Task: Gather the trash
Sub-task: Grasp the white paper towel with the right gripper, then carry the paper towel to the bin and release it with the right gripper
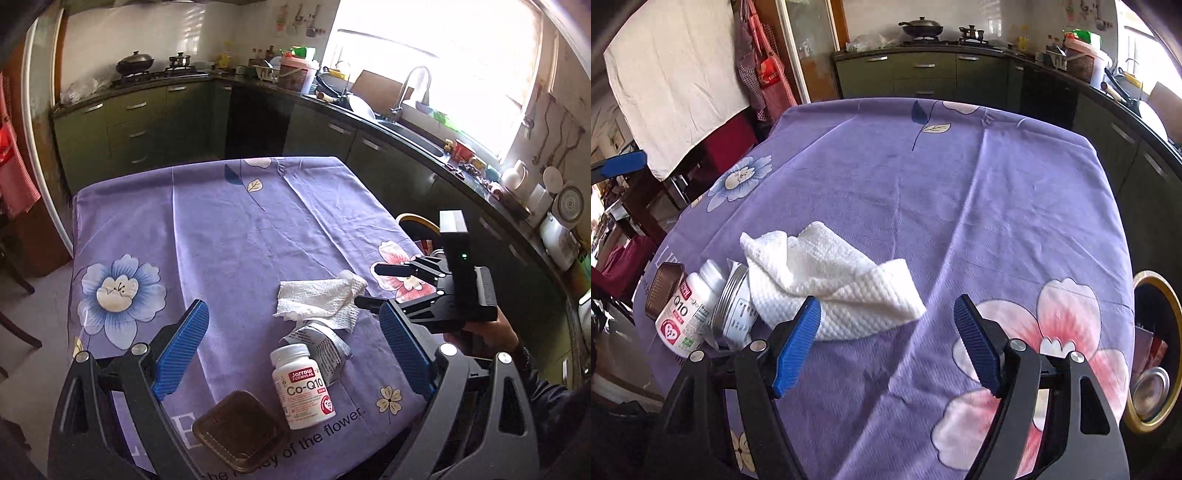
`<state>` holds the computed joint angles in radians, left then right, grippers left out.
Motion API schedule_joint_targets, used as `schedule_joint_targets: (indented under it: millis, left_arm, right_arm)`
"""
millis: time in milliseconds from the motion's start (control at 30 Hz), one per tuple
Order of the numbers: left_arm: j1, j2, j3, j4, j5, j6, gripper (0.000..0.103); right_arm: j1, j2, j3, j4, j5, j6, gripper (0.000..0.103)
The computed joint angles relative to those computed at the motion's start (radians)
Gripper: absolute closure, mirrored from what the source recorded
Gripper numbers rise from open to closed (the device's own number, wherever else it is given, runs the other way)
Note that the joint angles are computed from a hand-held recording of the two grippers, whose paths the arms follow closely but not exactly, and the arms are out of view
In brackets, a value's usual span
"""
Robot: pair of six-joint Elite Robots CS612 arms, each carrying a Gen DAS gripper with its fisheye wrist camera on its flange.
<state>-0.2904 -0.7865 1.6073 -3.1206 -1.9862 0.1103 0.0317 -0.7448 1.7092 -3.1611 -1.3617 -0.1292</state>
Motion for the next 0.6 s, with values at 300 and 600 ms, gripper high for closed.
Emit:
schedule_joint_targets:
  millis: [300,600]
  left_arm:
    - [0.011,0.020,-0.001,-0.004,-0.013,-0.035,0.014]
    - [0.001,0.018,0.006,-0.024,-0.019,-0.016,0.014]
  right_arm:
    - [0.012,0.026,-0.057,0.090,-0.003,-0.016,0.076]
    - [0.004,0.004,-0.015,0.043,-0.007,0.006,0.094]
